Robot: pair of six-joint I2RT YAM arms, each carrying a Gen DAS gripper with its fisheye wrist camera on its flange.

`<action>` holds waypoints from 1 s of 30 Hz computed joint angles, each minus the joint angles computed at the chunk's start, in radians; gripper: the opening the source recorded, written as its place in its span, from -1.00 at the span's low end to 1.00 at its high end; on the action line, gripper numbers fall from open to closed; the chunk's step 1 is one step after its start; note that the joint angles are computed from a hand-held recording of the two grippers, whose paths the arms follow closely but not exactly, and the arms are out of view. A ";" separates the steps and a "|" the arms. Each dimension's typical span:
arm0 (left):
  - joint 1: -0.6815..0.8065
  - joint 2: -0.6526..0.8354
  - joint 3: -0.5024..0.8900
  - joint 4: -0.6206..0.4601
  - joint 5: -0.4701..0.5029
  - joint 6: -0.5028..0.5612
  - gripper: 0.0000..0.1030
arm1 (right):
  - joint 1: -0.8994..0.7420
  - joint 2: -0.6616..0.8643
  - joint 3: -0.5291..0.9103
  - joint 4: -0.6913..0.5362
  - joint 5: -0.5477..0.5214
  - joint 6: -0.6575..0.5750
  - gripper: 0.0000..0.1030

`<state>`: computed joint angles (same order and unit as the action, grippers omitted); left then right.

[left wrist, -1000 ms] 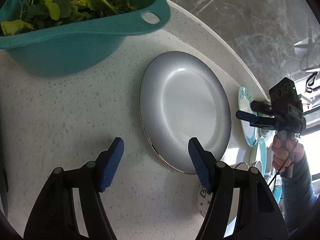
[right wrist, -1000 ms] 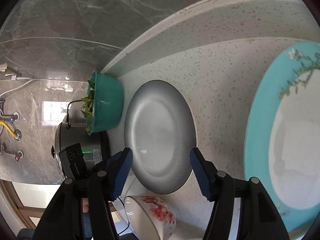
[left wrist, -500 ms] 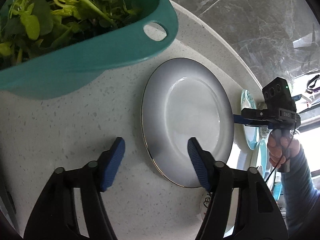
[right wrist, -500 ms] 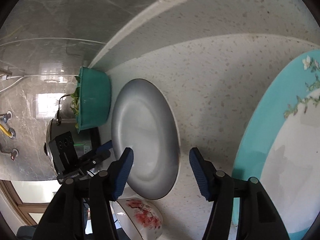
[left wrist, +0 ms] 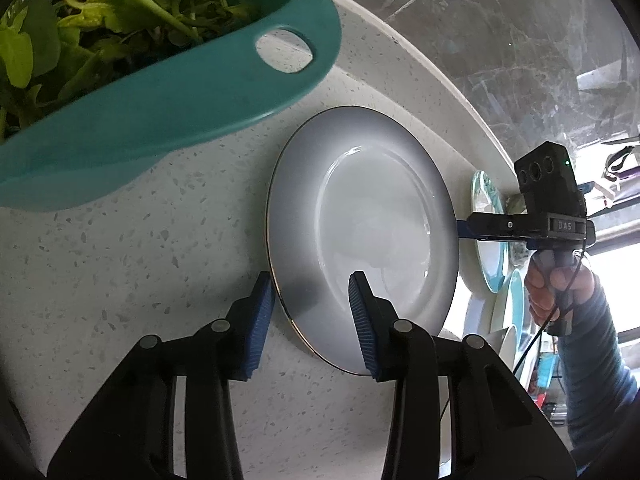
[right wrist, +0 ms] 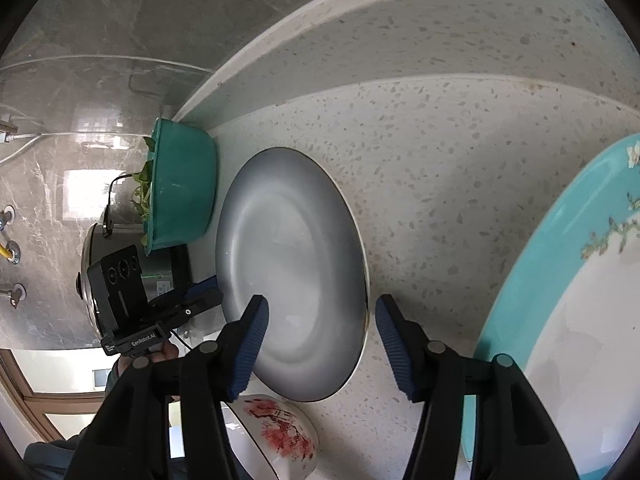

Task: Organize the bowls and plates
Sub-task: 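Close the left gripper on the grey plate rim while the right gripper closes on it too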

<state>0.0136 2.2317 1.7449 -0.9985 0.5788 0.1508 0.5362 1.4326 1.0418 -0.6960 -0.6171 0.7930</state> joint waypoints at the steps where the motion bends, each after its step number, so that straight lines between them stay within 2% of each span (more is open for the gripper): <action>1: 0.007 -0.026 -0.049 0.018 0.003 0.009 -0.32 | 0.005 0.007 0.010 -0.009 0.006 -0.009 0.10; 3: 0.019 -0.048 -0.087 0.023 0.012 0.015 -0.27 | 0.015 0.020 0.023 -0.025 0.011 -0.027 -0.04; 5: 0.066 -0.086 -0.147 0.013 0.019 0.065 -0.27 | 0.025 0.028 0.031 -0.033 0.019 -0.039 -0.07; 10: 0.138 -0.095 -0.139 -0.063 -0.001 0.172 -0.26 | 0.019 0.027 0.025 -0.042 0.021 -0.052 -0.19; 13: 0.149 -0.089 -0.120 -0.088 -0.014 0.196 -0.27 | 0.013 0.019 0.009 -0.036 0.021 -0.048 -0.32; 15: 0.158 -0.085 -0.110 -0.099 -0.027 0.216 -0.31 | 0.010 0.015 0.004 -0.039 0.025 -0.047 -0.40; 17: 0.168 -0.087 -0.104 -0.103 -0.040 0.225 -0.35 | 0.012 0.016 0.007 -0.051 0.038 -0.050 -0.58; 19: 0.177 -0.087 -0.100 -0.102 -0.048 0.215 -0.49 | 0.011 0.019 0.011 -0.066 0.051 -0.051 -0.69; 20: 0.182 -0.085 -0.101 -0.098 -0.049 0.206 -0.62 | 0.010 0.018 0.009 -0.066 0.052 -0.050 -0.70; 21: 0.191 -0.082 -0.101 -0.096 -0.046 0.202 -0.67 | 0.009 0.015 0.006 -0.065 0.052 -0.048 -0.70; 24: 0.208 -0.068 -0.090 -0.108 -0.021 0.203 -0.68 | 0.023 0.017 0.019 -0.078 0.074 -0.055 -0.70; 30: 0.197 -0.081 -0.099 -0.092 -0.041 0.190 -0.68 | 0.042 0.003 0.018 -0.077 0.108 -0.048 -0.69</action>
<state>0.2109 2.1503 1.6459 -1.0904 0.5378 0.3408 0.5784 1.4359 1.0594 -0.7735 -0.5093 0.7446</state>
